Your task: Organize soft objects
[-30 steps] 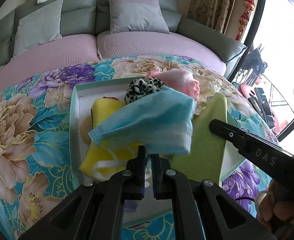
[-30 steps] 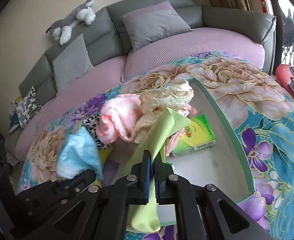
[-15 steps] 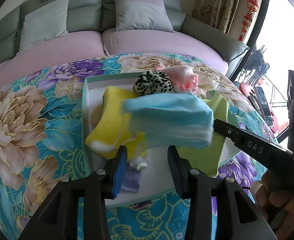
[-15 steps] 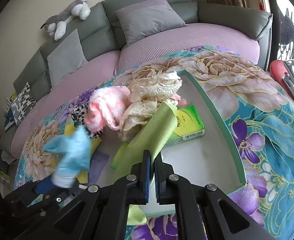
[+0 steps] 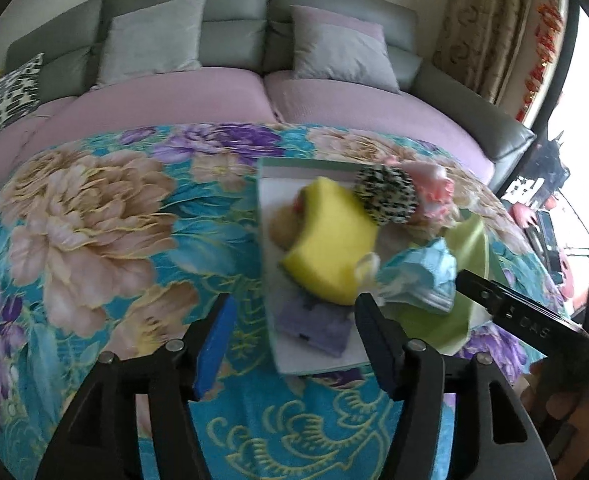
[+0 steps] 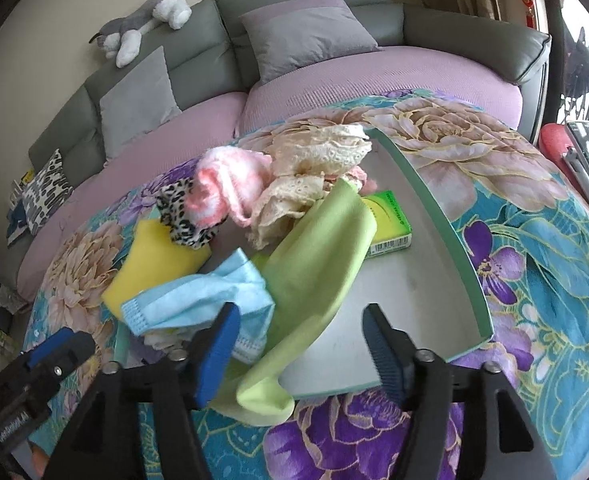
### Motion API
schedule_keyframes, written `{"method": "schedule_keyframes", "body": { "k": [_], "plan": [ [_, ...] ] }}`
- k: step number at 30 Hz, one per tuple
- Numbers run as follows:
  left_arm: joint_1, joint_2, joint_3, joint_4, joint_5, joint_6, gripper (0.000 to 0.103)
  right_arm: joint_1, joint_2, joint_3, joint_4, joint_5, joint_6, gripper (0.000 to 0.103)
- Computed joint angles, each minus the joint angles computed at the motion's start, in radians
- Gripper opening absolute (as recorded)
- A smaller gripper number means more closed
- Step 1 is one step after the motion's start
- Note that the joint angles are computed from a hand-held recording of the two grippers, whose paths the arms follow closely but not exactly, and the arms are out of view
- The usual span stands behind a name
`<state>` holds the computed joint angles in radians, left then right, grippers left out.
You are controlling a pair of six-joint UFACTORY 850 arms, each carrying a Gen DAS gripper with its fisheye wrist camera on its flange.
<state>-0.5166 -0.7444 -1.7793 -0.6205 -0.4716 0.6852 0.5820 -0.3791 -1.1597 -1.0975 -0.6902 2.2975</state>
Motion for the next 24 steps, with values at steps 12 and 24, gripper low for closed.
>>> {"method": "schedule_keyframes", "body": {
  "k": [12,24],
  "plan": [
    [0.03,0.056,0.107,0.051,0.125,-0.087,0.09,0.053,-0.021,-0.047,0.036,-0.072,-0.074,0.099],
    [0.045,0.09,0.184,0.166,0.196,-0.194,0.095,0.103,-0.058,-0.094,0.073,-0.108,-0.147,0.102]
  ]
}}
